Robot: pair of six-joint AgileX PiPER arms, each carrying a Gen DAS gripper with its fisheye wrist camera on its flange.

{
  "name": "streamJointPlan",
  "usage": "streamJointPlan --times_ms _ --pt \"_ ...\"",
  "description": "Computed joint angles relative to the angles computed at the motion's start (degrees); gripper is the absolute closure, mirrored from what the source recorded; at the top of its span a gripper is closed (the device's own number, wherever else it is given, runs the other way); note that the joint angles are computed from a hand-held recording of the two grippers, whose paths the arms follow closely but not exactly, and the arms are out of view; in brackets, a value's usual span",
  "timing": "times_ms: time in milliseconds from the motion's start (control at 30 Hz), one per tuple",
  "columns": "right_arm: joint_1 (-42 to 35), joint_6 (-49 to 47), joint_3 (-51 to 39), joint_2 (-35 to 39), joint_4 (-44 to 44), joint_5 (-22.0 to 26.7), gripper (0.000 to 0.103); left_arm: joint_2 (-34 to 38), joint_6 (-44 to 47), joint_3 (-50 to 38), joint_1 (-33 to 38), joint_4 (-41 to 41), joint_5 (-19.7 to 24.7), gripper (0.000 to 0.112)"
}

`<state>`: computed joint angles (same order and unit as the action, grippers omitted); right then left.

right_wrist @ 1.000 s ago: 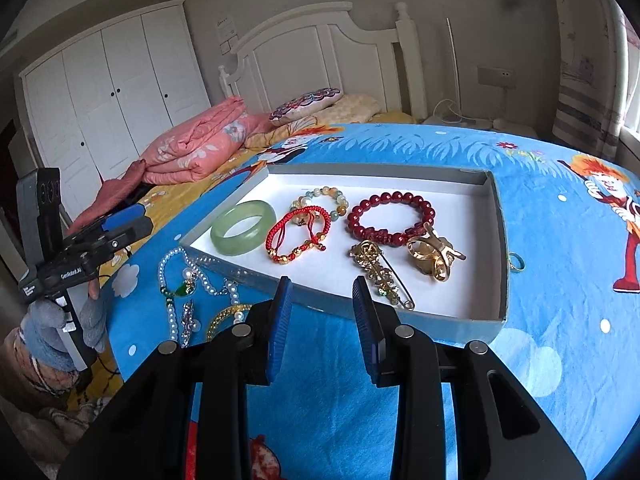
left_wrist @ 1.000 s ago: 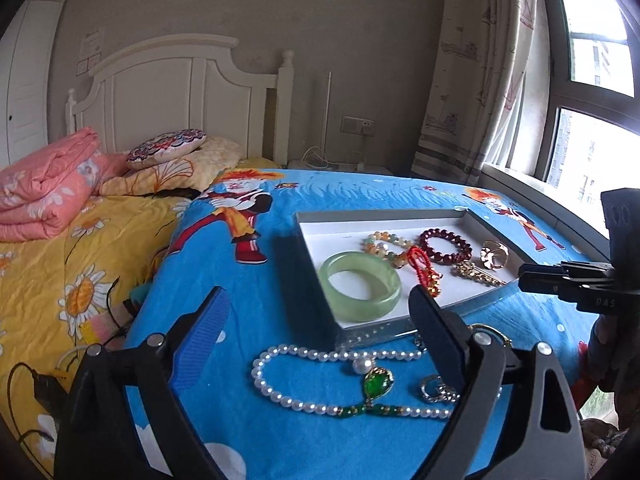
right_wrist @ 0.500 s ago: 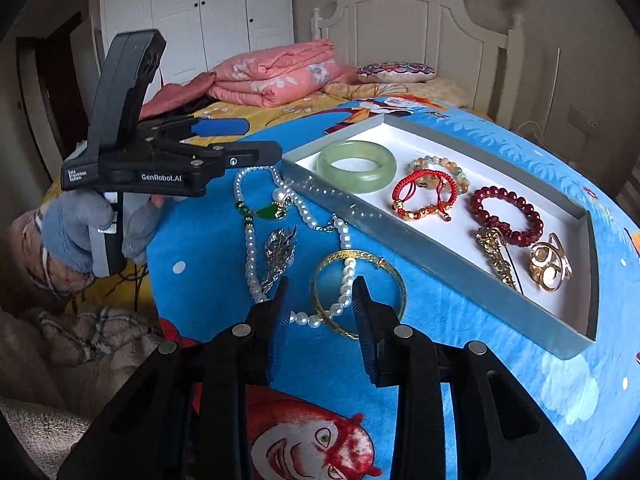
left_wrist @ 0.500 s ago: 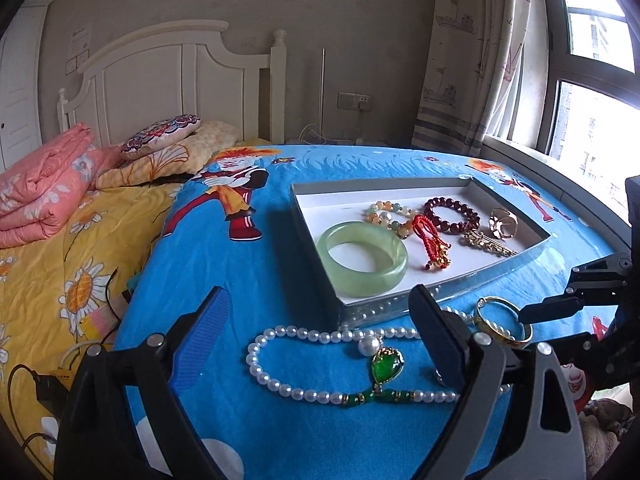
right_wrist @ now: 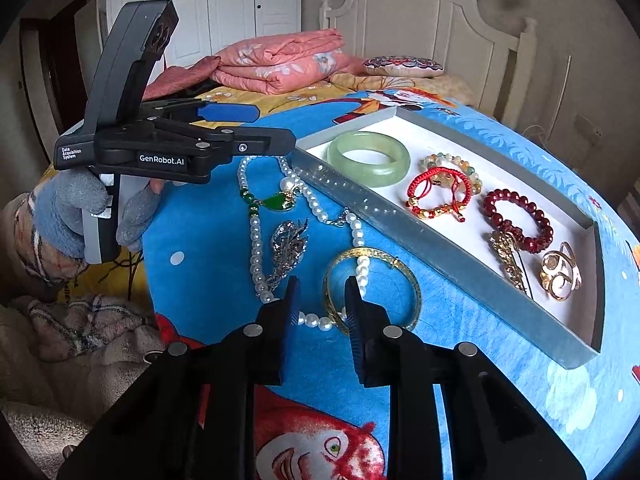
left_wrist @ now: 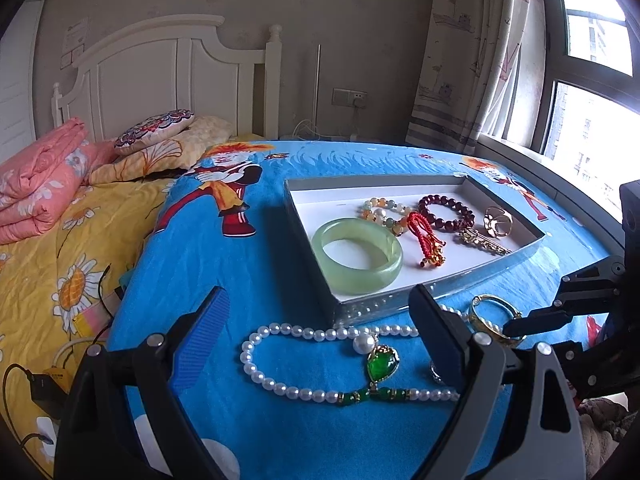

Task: Organize jewelry
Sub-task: 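Move the right tool to the gold bangle and grasp its rim, then grasp the silver brooch with the left tool while the right tool holds the gold bangle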

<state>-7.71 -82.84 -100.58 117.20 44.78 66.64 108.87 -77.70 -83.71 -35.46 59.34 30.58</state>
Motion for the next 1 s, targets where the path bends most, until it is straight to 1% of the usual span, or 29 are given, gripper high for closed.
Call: streamJointPlan --times_ms 100,133,167,200,233,300,333,400,533,667,733,800,900,1000 --pt "1.53 0.19 1.06 -0.76 -1.47 -1.89 0.082 -0.65 0.04 1.15 -0.78 2.23 -1.26 0.022" --pt "2.11 0.62 1.22 -0.87 -2.20 -2.54 0.084 -0.80 0.85 1.34 -1.05 2.18 -1.68 0.022" --pt "2.82 1.37 1.64 -1.11 -3.28 -3.91 0.089 -1.07 2.44 1.65 -1.14 1.35 -2.75 0.022" --pt "3.21 1.75 2.25 -1.50 -3.69 -5.31 0.094 -1.39 5.00 2.06 -1.02 -0.83 -4.63 0.022" --pt "3.39 1.96 2.43 -1.63 -3.86 -5.84 0.097 -1.33 7.71 1.91 -1.09 -3.42 -5.81 0.022" --pt "3.20 1.99 2.86 -1.75 -3.43 -6.52 0.097 -0.76 13.44 1.15 -1.58 -8.33 -6.72 0.022" --pt "2.91 2.14 3.23 -1.96 -2.78 -7.20 0.097 -0.08 17.62 0.21 -2.07 -11.46 -6.55 0.022" --pt "1.70 2.37 2.08 -1.26 -1.18 -5.54 0.097 1.77 24.67 -2.37 -3.43 -15.98 -4.87 0.022" --pt "-0.73 3.49 0.86 -0.54 1.42 -3.81 0.097 5.30 32.05 -7.07 -5.66 -19.75 -1.69 0.022" --pt "-2.66 4.07 0.59 -0.32 2.94 -3.70 0.097 7.23 34.62 -9.52 -5.94 -22.55 -0.65 0.023" --pt "-3.63 4.57 0.34 -0.18 3.60 -3.44 0.097 7.22 36.68 -9.66 -5.16 -25.91 -1.50 0.027" --pt "-4.62 4.59 0.55 -0.29 4.01 -3.80 0.097 6.64 37.11 -8.96 -4.26 -27.99 -2.61 0.028" --pt "-5.66 5.79 -0.42 0.46 4.51 -3.05 0.097 6.72 39.83 -9.34 -3.14 -32.16 -3.04 0.037" --pt "-5.71 5.55 -0.16 0.34 4.60 -3.20 0.097 7.28 40.11 -10.06 -3.25 -32.21 -2.18 0.037"
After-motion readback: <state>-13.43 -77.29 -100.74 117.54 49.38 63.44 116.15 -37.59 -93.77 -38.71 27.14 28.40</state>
